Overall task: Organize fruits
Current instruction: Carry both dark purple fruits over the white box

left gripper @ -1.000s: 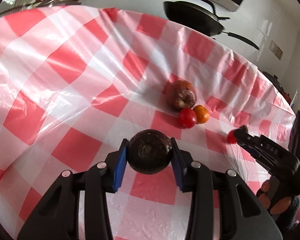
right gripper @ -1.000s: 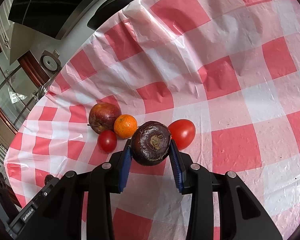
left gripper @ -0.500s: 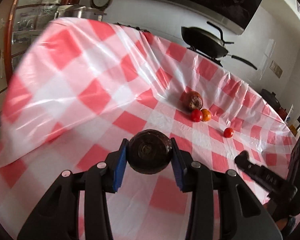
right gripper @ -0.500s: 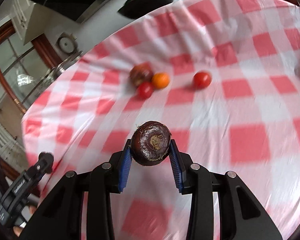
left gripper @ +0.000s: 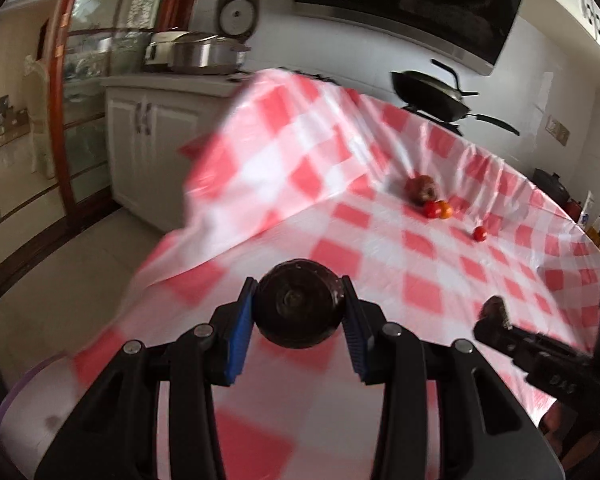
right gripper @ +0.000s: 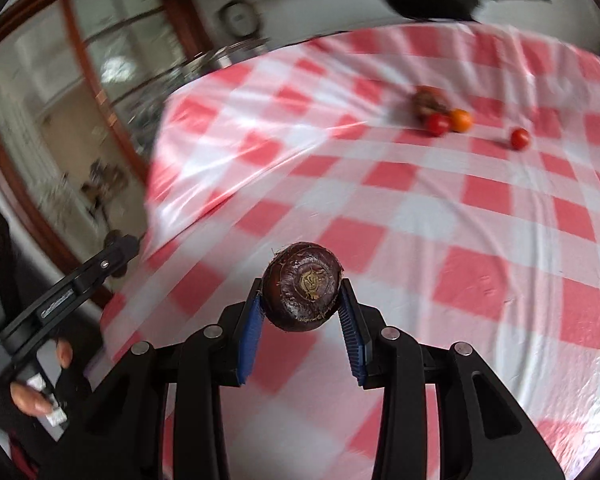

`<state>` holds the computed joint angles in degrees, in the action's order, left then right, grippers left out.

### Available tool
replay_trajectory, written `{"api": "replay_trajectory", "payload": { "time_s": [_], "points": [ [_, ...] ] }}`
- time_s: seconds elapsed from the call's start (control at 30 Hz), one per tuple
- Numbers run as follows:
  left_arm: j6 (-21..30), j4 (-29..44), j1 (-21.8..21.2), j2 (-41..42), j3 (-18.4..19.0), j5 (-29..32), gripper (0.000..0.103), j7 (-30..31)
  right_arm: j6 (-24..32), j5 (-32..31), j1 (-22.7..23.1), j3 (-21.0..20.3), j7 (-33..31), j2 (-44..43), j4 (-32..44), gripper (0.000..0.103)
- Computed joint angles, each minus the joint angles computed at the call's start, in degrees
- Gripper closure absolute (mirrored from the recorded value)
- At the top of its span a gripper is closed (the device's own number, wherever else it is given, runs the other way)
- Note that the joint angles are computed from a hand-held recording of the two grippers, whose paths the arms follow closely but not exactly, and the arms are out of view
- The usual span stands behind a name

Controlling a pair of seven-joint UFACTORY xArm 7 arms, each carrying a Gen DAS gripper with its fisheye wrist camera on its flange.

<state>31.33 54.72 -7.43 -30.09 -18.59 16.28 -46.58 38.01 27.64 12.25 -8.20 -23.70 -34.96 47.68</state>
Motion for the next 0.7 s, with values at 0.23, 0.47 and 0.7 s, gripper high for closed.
{"api": "replay_trajectory", "payload": {
  "time_s": [0.23,0.47,0.7],
  "points": [
    [3.9,-10.2,1.0,-13.7,4.8,-2.8,0.062,2.7,2.0,-2.0,3.6,4.3,-0.8,-3.9,-3.1,0.066],
    [9.6,-17.0,4.5,-26.1,7.9,-4.8,0.062,7.2,4.8,-3.6,9.5,8.1,-2.5,-6.7,-5.2,0.066],
    [16.3,-24.4,8.1,-36.2,12.4,-7.8,0.062,11.2,6.6,-4.4,16.2,12.6,-5.1,-7.2,-6.4,0.066]
  ]
}}
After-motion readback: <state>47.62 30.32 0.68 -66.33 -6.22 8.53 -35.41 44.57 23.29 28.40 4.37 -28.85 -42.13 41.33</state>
